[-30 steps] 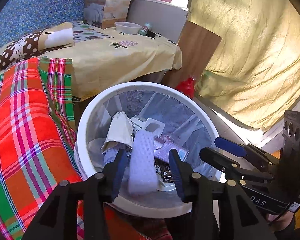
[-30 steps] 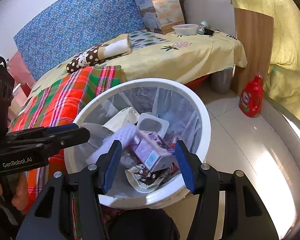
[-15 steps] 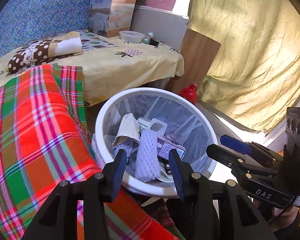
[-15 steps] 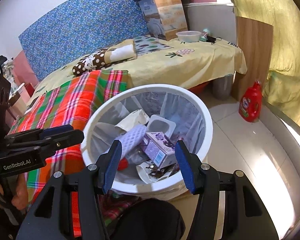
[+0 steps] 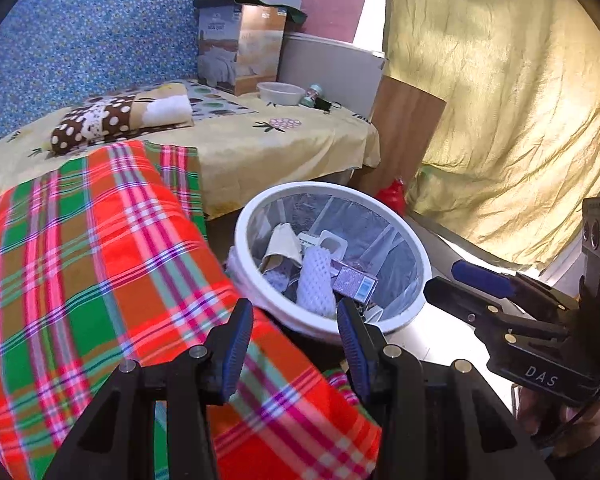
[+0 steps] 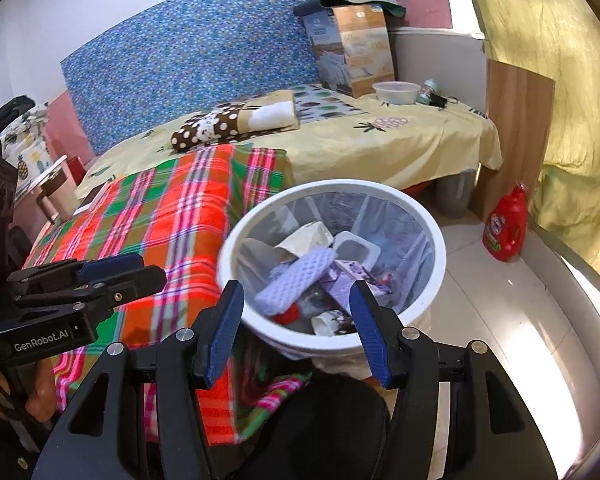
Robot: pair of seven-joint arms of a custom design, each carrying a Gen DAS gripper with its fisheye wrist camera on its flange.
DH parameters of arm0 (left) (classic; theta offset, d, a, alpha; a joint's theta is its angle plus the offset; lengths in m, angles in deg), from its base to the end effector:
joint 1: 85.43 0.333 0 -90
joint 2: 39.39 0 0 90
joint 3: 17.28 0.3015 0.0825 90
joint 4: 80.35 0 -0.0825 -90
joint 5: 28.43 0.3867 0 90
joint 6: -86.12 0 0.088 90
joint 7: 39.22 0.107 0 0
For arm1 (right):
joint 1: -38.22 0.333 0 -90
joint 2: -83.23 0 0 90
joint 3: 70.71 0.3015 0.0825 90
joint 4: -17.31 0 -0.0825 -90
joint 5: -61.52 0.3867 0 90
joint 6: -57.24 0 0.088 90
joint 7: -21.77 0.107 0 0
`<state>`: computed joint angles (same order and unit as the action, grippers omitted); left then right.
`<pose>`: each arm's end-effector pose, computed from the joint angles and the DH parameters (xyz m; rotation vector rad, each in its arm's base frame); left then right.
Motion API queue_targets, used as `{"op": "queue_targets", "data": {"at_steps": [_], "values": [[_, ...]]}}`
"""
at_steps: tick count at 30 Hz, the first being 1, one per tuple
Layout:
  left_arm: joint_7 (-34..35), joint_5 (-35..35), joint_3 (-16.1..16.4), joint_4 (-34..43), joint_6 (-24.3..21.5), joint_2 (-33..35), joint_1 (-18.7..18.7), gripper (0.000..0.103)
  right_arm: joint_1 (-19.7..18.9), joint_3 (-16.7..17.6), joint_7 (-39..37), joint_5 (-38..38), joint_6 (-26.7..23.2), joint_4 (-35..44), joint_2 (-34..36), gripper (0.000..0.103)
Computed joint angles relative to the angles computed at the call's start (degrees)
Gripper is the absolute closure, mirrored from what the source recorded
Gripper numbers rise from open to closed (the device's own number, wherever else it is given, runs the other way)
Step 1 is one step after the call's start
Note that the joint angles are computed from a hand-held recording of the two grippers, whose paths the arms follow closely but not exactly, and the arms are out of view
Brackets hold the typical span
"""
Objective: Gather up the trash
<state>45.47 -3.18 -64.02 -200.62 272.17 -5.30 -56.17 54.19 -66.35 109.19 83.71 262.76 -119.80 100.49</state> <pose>0.5923 -0.1913 0.2954 -1.4665 2.2517 -1.1322 0.5230 0.1425 0.2803 -1.6282 1.6982 -0.6253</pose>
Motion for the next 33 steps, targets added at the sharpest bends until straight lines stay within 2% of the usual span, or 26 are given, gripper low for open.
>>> {"op": "queue_targets", "data": {"at_steps": [10, 16, 27, 33], "values": [[-7.08, 5.27, 1.41, -9.03, 7.5, -7.86, 3.12, 0.059, 4.11, 0.22, -2.78, 4.3, 2.95, -3.3, -2.42, 0.046], [-11.96, 8.73, 3.89, -12.15, 10.43, -11.27, 2.62, 0.059, 6.06, 0.21, -5.08, 7.97, 3.69, -4.13, -3.01, 0.046], [-19.16, 14.41, 11.0, -13.43, 13.28, -14.12, -2.3, 0.059, 6.96, 0.72, -6.26, 10.07, 4.15, -3.98, -2.89, 0.046], [-22.43, 16.97, 15.64, -12.86, 13.68, -14.83, -6.48, 0.059, 7.36, 0.73, -6.85, 11.0, 4.08, -3.98, -2.99, 0.046]]}}
